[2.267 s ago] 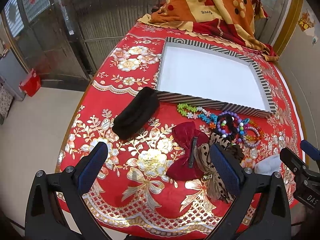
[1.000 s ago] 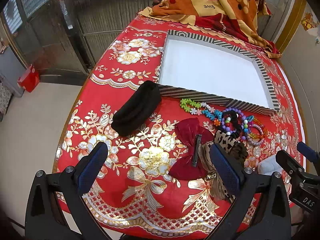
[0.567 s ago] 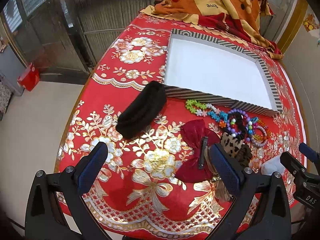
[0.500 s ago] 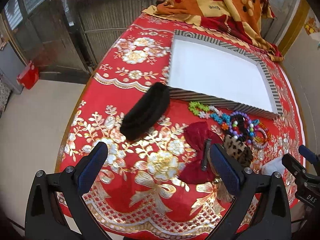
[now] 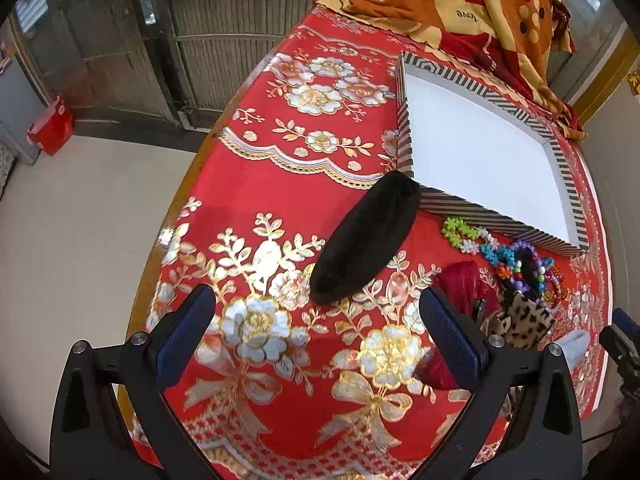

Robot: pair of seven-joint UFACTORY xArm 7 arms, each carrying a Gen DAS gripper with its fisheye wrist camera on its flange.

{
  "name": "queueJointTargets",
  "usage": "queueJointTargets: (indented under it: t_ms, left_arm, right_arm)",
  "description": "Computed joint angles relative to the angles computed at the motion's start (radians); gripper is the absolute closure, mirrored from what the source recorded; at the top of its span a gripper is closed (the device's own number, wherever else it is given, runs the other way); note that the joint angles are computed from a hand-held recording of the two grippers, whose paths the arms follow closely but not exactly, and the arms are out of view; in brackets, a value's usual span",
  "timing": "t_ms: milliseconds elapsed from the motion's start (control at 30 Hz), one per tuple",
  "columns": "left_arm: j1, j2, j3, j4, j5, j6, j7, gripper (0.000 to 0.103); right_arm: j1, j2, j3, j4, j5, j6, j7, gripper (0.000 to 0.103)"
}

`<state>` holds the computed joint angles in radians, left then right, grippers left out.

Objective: Organize jewelry
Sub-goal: 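Grasp the black velvet pouch with the left tool while the right tool grasps the black scrunchie, then lower the pouch and scrunchie into the white tray and open both tools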

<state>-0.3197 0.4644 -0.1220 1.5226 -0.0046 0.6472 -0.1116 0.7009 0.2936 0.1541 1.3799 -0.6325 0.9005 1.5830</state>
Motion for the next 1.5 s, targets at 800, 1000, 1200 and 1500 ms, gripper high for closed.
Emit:
queueJointTargets:
  t_ms: [800,1000,1200,1500]
  left_arm:
    - [-0.046,0.262,0.009,0.342,0.038,0.171,0.107,0.001]
    - [-0.040,0.277,-0.001,0.363,0.011,0.169,0.147,0.033]
    - [-0.026,0.283,-0.022,0.395,-0.055,0.224,0.171,0.077]
    - [-0.008,0.168,-0.045,0.324,-0.124,0.179,0.188,0.079]
  right_arm:
    - [-0.060,0.350,-0.082,0.343,0.278,-0.155,-0.576,0.081]
    - [-0.072,0.324,-0.093,0.270,0.333,-0.259,-0.569,0.097]
    - [-0.032,0.224,-0.129,0.166,0.284,-0.329,-0.474,0.098]
    - [-0.018,0.041,-0.136,0.024,0.089,-0.340,-0.251,0.098]
